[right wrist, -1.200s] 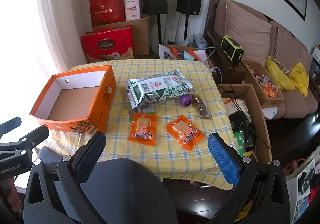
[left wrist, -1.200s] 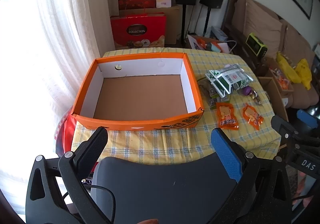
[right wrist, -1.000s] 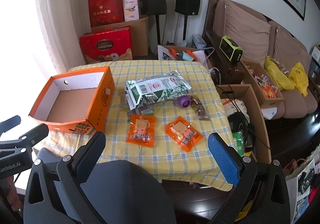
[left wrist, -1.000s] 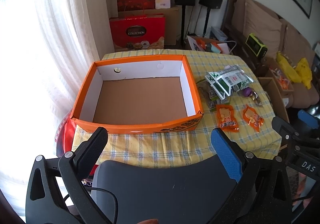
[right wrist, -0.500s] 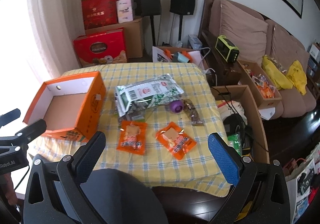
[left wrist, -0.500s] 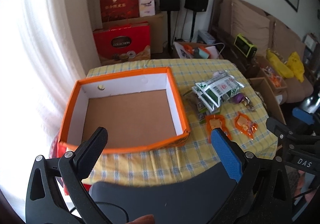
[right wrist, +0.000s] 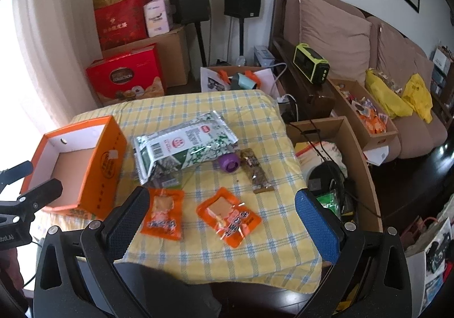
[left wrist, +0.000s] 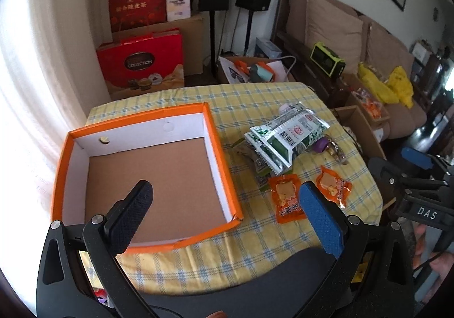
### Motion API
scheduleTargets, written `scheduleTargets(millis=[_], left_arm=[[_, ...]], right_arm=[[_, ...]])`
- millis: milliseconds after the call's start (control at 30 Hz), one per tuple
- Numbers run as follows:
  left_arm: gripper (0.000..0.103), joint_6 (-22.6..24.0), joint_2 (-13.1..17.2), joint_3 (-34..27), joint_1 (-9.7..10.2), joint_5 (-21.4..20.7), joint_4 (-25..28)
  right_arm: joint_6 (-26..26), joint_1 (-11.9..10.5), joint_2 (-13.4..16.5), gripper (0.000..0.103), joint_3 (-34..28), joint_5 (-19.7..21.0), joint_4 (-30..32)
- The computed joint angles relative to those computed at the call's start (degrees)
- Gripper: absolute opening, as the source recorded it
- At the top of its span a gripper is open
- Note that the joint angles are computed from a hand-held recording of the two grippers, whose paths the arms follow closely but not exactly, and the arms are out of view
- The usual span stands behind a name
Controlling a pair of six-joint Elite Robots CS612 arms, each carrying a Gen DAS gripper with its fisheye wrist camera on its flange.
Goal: Organize objects
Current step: 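Move both grippers toward the green-and-white seaweed packets on the table, then grasp one seaweed packet with the left gripper while the right gripper grasps the other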
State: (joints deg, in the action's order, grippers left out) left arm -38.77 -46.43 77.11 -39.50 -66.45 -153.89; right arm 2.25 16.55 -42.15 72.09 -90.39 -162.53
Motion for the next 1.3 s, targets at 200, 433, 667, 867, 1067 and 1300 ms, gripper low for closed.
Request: scheduleTargets(millis=[200,433,667,867,1067,1300], left_arm=[[0.103,3.25,2.39,-4.09,0.99,-4.41,0.31],[0.103,10.55,5.82,-10.49,1.04,-3.69,2.48],[0.103,18.89,11.28,-20.32,1.93,-7.78,9.15],[0.103,23.65,15.43,-27.23,1.82,-7.3,15.21],[0.103,26.32,18.48,-31.91,1.77,-7.98,18.58],[0.103,29.39,21.1,-36.46,2.28,-10.37,22.89]], right_arm=[[-0.03,-0.55,1.4,0.103,-2.2,0.41,0.97],[2.59,-2.06,2.95,0.103,-4.93,3.72,3.05],[4.42,-3.11,3.82,0.103,-6.48,3.79,4.81],[4.18,-3.46,4.1,0.103,-6.53,2.83,5.98],[4.62,-3.97,4.01,0.103,-5.9,2.91,6.45],[4.9,-4.2,4.18,0.103,-5.79,3.03,7.42]])
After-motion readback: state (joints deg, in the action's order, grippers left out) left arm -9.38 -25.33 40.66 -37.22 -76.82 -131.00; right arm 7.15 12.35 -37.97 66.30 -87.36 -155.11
